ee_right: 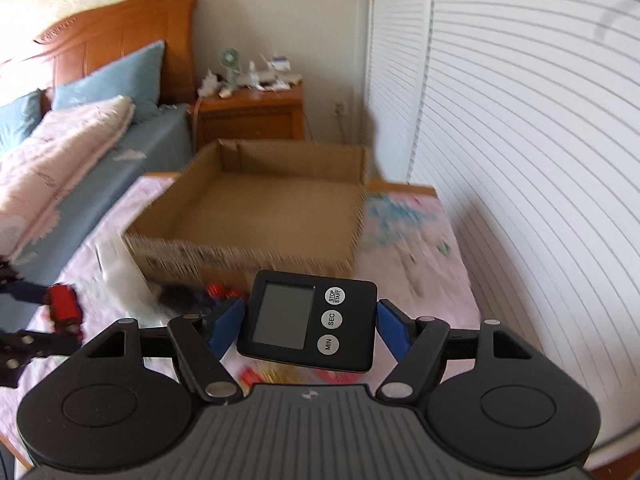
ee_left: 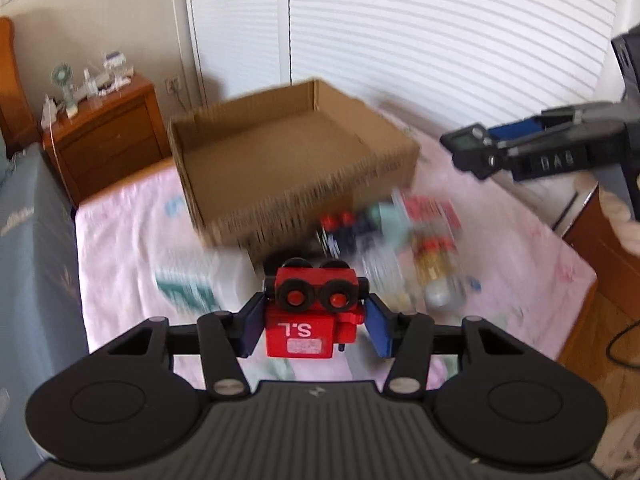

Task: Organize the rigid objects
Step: 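Carry the red train into the cardboard box and open the left gripper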

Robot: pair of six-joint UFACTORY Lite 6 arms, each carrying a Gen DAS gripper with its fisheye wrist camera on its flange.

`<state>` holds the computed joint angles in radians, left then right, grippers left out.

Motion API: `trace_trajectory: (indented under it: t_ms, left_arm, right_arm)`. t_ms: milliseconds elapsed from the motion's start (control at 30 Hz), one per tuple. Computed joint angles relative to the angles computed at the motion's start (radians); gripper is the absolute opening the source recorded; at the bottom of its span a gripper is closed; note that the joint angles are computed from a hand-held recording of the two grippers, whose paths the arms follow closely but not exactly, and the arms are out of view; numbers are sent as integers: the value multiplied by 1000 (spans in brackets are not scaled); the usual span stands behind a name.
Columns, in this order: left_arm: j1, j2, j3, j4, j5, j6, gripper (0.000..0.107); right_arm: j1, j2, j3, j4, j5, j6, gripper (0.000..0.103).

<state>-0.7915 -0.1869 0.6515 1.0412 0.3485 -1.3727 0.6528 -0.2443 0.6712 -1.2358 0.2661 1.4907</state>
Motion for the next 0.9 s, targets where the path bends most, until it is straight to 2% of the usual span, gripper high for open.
trace_trajectory:
  t_ms: [133, 267, 400, 467, 567, 633, 667, 733, 800, 900]
  left_arm:
    - [162, 149, 193, -107, -57, 224, 52]
    - [290, 337, 421, -296, -87, 497, 52]
    - [376, 529, 644, -503, -71, 753, 52]
    - [411, 622, 757, -600, -52, 855, 52]
    - [424, 749, 900, -565, -29, 820, 54]
    - [428, 818, 966, -478, -22, 725, 77]
    - [429, 835, 979, -426, -25, 669, 91]
    - [431, 821, 939, -306, -66, 543, 92]
    - [436, 783, 886, -323, -113, 546, 92]
    - [439, 693, 764, -188, -172, 405, 93]
  right_arm:
    - [-28, 109, 111, -20, -36, -7, 76]
    - [-62, 207, 211, 27, -76, -77, 76]
    - [-98, 299, 302, 157, -106, -236, 76]
    - [-111, 339, 334, 168, -114, -253, 76]
    - [-129, 402, 385, 226, -125, -320, 76]
    - [-137, 436, 412, 274, -129, -369, 76]
    - [-141, 449, 421, 286, -133, -381, 76]
    - [-146, 472, 439, 333, -135, -430, 76]
    - [-149, 489, 451, 337, -134, -442, 76]
    - [-157, 516, 479, 420, -135, -534, 76]
